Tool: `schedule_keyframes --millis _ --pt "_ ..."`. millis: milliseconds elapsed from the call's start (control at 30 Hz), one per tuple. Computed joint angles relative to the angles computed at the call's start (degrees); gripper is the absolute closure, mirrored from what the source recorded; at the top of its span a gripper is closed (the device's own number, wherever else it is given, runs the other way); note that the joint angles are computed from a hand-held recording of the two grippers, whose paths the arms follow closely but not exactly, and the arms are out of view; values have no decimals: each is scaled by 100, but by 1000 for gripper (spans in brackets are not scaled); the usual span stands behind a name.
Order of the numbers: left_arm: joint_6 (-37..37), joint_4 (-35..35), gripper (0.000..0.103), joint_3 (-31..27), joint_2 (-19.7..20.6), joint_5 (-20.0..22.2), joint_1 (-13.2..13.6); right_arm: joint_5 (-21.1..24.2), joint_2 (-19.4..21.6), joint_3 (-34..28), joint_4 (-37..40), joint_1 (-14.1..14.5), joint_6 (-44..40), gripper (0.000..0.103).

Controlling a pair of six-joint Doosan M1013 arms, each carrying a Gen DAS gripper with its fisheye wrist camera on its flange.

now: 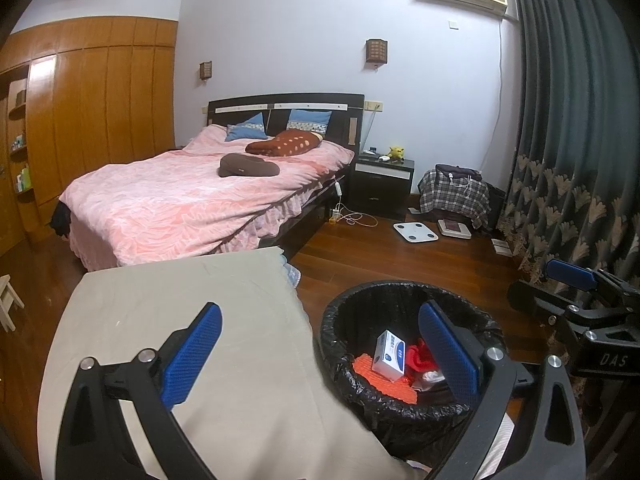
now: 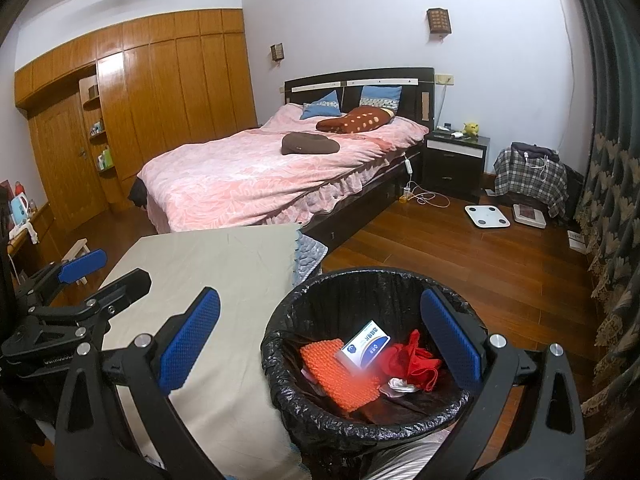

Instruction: Collect trash

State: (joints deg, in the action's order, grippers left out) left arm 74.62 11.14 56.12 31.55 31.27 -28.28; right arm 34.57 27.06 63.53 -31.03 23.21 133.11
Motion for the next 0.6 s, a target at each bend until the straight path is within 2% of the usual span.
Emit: schedule_keyframes --millis 600 --pt "-17 18 6 -2 0 -7 18 21 12 -26 -1 8 2 5"
